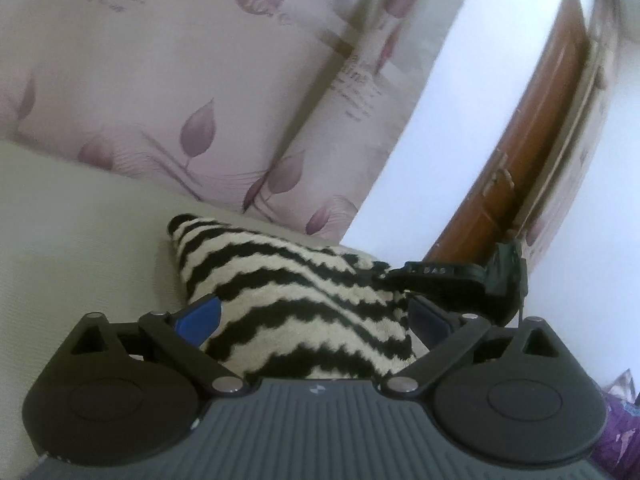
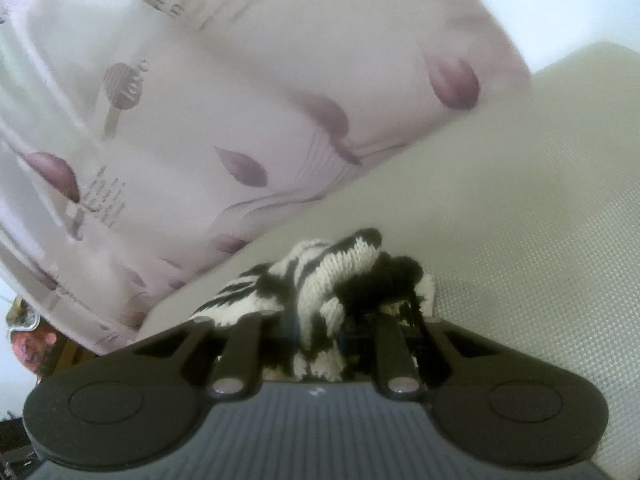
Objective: Fold small clothes
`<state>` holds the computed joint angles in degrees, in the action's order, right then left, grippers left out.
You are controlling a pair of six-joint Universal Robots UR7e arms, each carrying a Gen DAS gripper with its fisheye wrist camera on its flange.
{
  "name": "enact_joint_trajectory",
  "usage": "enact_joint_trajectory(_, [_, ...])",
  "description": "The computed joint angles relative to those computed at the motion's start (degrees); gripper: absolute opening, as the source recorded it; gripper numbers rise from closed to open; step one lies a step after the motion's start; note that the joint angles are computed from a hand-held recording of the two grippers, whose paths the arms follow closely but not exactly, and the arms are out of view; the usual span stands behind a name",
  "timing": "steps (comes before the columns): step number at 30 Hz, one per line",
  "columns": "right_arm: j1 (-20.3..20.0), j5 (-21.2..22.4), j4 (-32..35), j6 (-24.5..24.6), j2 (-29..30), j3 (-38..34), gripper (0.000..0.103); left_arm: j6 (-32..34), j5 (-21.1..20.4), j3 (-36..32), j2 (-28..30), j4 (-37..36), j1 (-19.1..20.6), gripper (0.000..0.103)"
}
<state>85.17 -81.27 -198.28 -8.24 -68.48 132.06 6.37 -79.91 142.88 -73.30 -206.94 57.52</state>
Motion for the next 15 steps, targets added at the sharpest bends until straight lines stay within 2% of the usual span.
enact_joint_trajectory(4, [-0.32,-0.33,1.92,-2.4,0.94,-1.2,0.016,1.59,0.55,-0.93,2.73,-0.39,-0.78,0.097])
enact_joint_trajectory(7, [-2.19,2.8,1.41,-2.29,2.38,-1.16,0.019,2.77,1.78,-0.98,4.94,-1.35,-1.13,0.096])
enact_joint_trajectory(8, [-3.25,4.66,1.37,-0.68,2.39,-0.91,0.023,2.98,1.94,-0.97,5.3,-1.45,-1.14,0.096])
enact_joint_trajectory(9, [-4.16,6.3,0.63,1.11,2.29,-0.33,0.032,3.07,1.86,-0.95,5.5,-1.34,-0.88,0.096])
enact_joint_trajectory(10, [-5.2,7.76,-1.4,2.85,2.11,0.75,0.038,2.89,1.89,-0.98,5.75,-1.11,-0.56,0.096])
enact_joint_trajectory(11, [-6.35,8.99,-5.6,4.34,2.0,2.62,0.05,2.59,1.83,-1.24,6.07,-0.69,-0.43,0.096])
enact_joint_trajectory(13, [-7.95,9.73,-15.44,5.4,2.24,6.65,0.053,3.24,2.15,-1.27,6.41,-0.24,-0.07,0.096])
enact_joint_trajectory(15, [-9.27,11.74,-22.77,3.18,1.82,10.64,0.053,4.89,3.08,-0.85,7.26,-1.52,-0.12,0.096])
